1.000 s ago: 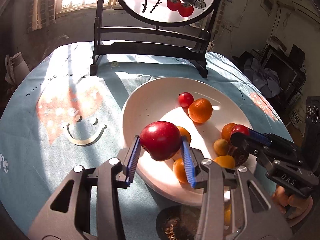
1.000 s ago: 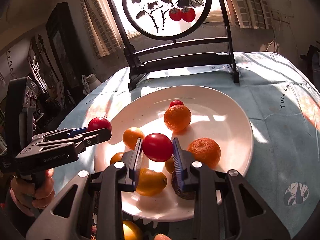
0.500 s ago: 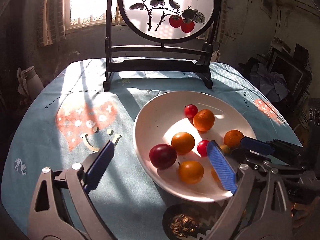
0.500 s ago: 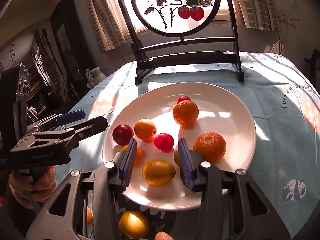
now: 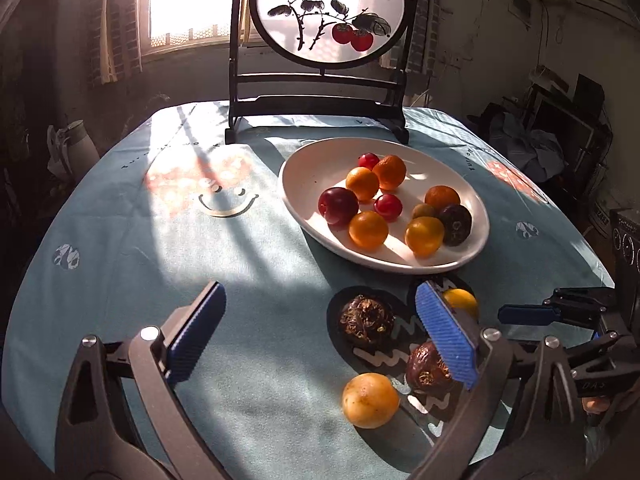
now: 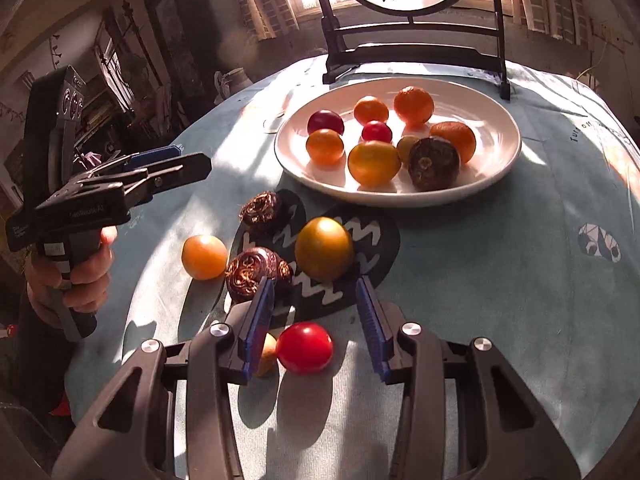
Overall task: Organize fruits
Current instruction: 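Grasp a red tomato with the right gripper while the left gripper grasps a yellow grapefruit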
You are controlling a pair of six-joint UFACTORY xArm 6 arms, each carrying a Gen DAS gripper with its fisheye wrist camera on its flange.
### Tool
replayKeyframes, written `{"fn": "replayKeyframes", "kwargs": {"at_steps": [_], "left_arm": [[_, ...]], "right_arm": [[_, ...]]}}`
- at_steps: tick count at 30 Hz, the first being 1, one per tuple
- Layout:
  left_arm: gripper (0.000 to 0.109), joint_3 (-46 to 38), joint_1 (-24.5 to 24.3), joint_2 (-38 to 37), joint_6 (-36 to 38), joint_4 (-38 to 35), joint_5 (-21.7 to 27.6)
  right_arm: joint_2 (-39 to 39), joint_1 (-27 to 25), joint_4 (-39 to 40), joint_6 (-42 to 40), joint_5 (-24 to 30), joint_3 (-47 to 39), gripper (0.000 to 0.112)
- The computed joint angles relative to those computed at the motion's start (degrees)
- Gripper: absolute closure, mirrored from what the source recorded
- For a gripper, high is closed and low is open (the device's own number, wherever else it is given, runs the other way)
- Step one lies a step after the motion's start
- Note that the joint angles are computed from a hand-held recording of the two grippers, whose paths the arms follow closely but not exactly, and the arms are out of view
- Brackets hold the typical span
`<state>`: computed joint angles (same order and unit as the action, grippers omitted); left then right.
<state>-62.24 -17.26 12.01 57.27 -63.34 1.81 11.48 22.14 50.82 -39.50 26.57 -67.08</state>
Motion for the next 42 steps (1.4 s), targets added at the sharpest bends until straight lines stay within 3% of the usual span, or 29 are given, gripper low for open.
{"fn": "replayKeyframes", "kwargs": {"at_steps": [8, 13, 19, 27, 33, 38, 42], "left_arm": [[0.011, 1.2, 1.1, 0.0, -6.4, 4.7, 0.2], [0.011, 1.6, 0.7, -0.8, -2.6, 0.9, -0.6], [0.011, 2.2, 0.7, -0.7, -6.0, 4.9, -1.0], [0.011, 2.4, -0.1, -1.6, 1.3, -1.3, -2.5], [0.011, 3.0, 0.6, -2.0, 0.7, -1.1, -2.1], [0.011, 3.6, 0.7, -2.8, 3.3, -2.6, -1.8], [0.011, 4.6, 1.1, -4.8, 13.8, -8.5, 1.7]], "right_arm": [[-1.0, 0.3, -1.1, 1.3, 1.6, 1.6, 0.069], [-1.5, -0.1, 0.1, 0.6, 2.5, 2.1, 0.074], [-1.4, -1.7, 0.6, 2.6, 5.3, 2.1, 0.076], [-1.3, -1.3, 1.7, 1.6, 4.3, 2.3, 0.076], [0.4, -4.3, 8.5, 0.5, 11.8, 0.1, 0.081], [-1.3, -4.0, 10.2, -1.5, 10.9, 1.2, 0.082], [-2.8, -3.7, 11.4, -2.1, 7.0, 2.5, 0.082]]}}
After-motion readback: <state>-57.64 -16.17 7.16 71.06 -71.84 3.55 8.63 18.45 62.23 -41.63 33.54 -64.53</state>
